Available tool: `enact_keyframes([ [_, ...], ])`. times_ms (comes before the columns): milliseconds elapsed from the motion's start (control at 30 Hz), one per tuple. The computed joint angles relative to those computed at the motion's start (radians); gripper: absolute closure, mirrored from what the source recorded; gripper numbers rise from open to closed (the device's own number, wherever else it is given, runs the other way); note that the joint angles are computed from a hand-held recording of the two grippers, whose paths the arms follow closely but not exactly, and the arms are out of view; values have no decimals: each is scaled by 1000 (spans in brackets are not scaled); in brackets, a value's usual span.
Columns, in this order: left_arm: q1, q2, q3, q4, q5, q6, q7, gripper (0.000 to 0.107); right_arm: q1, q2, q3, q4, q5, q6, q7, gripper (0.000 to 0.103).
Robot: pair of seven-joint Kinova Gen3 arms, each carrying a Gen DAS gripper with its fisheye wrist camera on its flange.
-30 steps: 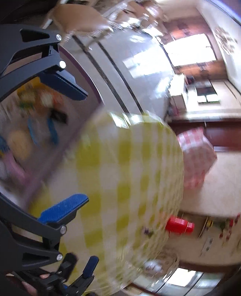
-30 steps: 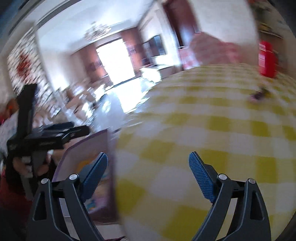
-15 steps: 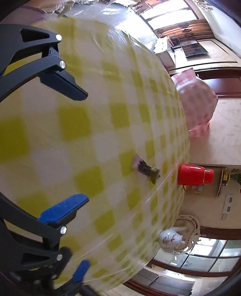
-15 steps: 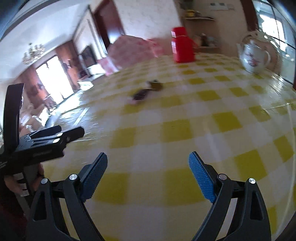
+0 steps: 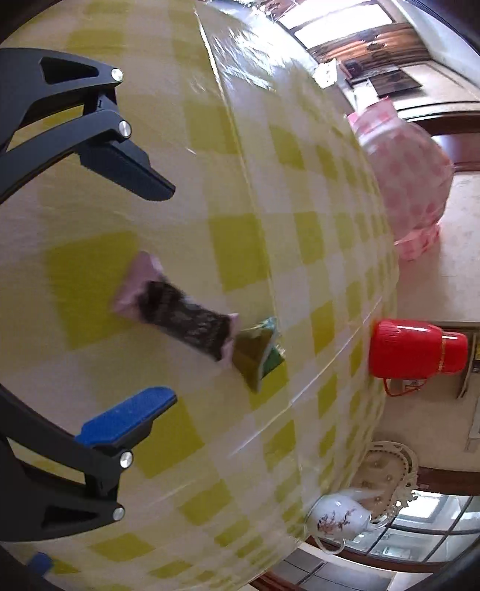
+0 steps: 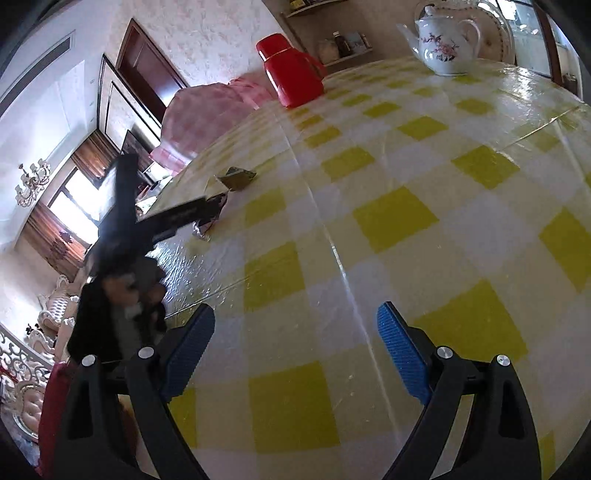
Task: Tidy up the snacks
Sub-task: 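Grasp the chocolate bar with the left gripper while the right grasps the green-wrapped candy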
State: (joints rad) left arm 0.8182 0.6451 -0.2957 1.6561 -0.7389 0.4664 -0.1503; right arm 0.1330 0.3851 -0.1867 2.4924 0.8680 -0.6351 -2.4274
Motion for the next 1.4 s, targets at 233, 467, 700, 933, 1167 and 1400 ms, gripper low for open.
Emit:
enact_keyframes([
  [233,-113,13,74,-20,50,-61,-168,51,105,4,-127,-17,63,46,-16,16],
  [467,28,-11,-97,80,94,-190,-134,87,75,15,-99,13,-46,-22,110,16],
  [700,202,-47,-305,226,231,-252,-12,87,-72,6,-90,-96,-268,117,223,16],
  [933,262,-51,-395,268,279,-249,-9,87,-395,120,21,-420,-431,354,264,16],
  [1167,229,-65,-392,296,304,-314,-50,87,-711,271,248,-744,-689,537,397,18],
  [1400,196,-78,-364,301,386,-343,-151,87,-772,340,315,-938,-791,799,495,60],
])
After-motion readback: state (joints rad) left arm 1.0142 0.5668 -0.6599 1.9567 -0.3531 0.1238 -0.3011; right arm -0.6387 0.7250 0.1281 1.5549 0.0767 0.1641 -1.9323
